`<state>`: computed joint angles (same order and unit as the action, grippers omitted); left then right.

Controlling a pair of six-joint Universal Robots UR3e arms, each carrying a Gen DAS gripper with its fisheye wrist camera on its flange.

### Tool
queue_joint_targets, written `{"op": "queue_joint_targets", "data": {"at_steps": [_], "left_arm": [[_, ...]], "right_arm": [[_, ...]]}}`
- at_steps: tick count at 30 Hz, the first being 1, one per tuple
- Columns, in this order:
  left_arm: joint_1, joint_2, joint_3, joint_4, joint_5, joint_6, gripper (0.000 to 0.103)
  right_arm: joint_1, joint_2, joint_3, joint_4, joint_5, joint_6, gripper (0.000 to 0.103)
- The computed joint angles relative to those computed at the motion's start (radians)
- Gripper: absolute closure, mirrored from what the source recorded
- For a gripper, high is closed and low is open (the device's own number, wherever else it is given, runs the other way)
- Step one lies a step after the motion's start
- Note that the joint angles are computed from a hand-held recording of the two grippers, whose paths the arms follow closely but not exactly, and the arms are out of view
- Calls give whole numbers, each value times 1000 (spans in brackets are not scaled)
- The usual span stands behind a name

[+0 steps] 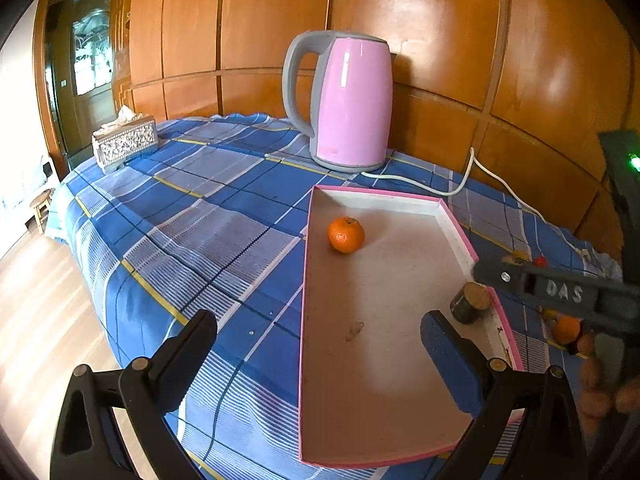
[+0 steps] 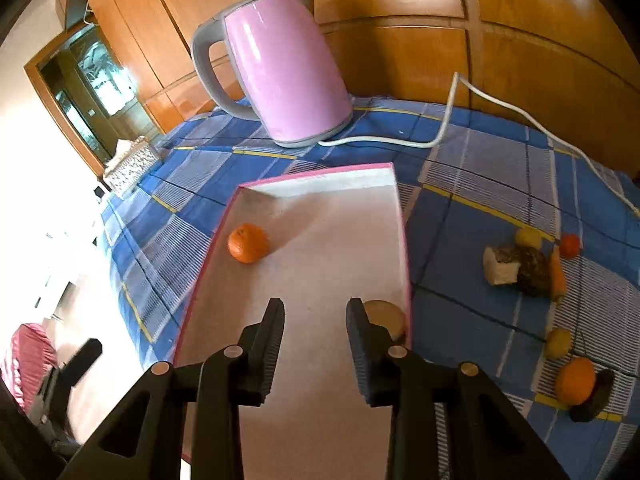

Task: Organize fruits
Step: 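Carry the dark log piece into the tray and release it with the right gripper, then reach the left gripper to the round tan fruit and grasp it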

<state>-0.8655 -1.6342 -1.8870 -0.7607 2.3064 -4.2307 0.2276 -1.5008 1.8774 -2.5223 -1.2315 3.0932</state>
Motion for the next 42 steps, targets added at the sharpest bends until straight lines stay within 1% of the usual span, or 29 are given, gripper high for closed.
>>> {"op": "queue_joint_targets", "data": {"at_steps": [3, 11, 13, 15, 19, 24, 30, 34, 38, 42], "left_arm": [[1, 3, -5, 2, -7, -3, 1], [-14, -14, 13, -8, -5, -14, 1], [-18, -16, 16, -10, -5, -17, 1], [-20, -19, 20, -11, -5, -16, 1], [-30, -33, 38, -21, -9, -16, 1], [-46, -57, 72, -32, -6, 0, 1], [-58, -82, 98, -15, -20, 31, 1], [-66, -102, 119, 0, -29, 62, 1], [-74, -125, 137, 50, -50, 119, 1], [-78, -165, 183, 72, -77, 184, 1]], "right_arm": [[1, -43, 53, -26, -54, 1, 68], [-44, -192, 202, -62, -150, -4, 65], [-54, -225, 234, -74, -172, -2, 58], [-57, -262, 272, -99, -198, -1, 55], [-44, -331, 338, -150, -269, -4, 54], [-55, -404, 397, -164, -304, -24, 53], [-91, -484, 475, -168, -326, -56, 53], [-150, -549, 531, -154, -315, -80, 53], [-245, -642, 591, -113, -285, -113, 53], [-383, -771, 646, -15, -232, -171, 53]]}}
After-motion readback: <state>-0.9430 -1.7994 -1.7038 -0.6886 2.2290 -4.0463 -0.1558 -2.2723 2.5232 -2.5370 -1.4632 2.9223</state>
